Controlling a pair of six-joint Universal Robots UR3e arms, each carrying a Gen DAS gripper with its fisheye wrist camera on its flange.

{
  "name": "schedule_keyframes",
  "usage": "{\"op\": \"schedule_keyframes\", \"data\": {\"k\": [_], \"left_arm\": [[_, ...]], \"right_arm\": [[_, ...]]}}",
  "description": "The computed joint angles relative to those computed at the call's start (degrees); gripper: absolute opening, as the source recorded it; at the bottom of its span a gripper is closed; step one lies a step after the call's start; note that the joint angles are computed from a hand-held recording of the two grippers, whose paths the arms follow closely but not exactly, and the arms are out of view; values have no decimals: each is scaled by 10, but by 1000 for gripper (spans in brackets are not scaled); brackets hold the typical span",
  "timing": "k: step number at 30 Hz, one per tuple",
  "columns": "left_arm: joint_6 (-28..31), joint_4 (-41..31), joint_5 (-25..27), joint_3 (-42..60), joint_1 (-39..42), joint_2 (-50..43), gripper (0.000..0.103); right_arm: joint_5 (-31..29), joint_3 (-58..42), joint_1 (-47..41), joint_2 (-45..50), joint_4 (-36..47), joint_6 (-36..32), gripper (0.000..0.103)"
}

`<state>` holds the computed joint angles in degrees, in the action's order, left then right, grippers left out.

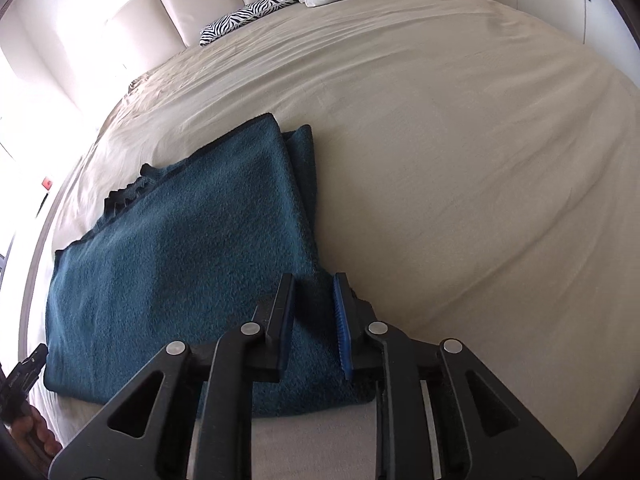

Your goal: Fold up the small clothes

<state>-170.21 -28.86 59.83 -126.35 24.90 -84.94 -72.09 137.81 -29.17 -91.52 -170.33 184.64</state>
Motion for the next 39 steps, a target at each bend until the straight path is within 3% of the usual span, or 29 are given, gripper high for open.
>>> {"op": "schedule_keyframes", "data": {"k": [2,6,16,20,23,26,30,33,39], "left_arm": [[7,-5,-1,-3,9,0,23],[26,-17,-2,-6,17,3,16],[23,-3,-7,-17,23,0,15],[16,-30,-9,-18,34,37,17],[11,-19,1,-18,25,68,21],[5,16,31,6,-26,60,28],[-14,47,72,73,-123,-19,29],[-24,35,97,104,-177,-72,29],[-9,99,103,8,-178,-52,32]], "right_arm": [[13,19,-16,-5,-10,7,6],[48,58,-51,-1,-48,11,5],[27,55,-34,19,-75,3,5],[57,61,-61,-18,-41,5,7],[23,66,-50,-65,-41,41,24],[49,42,-36,-89,-19,54,42],[130,-45,27,-31,-3,75,43],[260,-90,67,73,-16,125,43],[364,-85,151,266,-159,211,43]]}}
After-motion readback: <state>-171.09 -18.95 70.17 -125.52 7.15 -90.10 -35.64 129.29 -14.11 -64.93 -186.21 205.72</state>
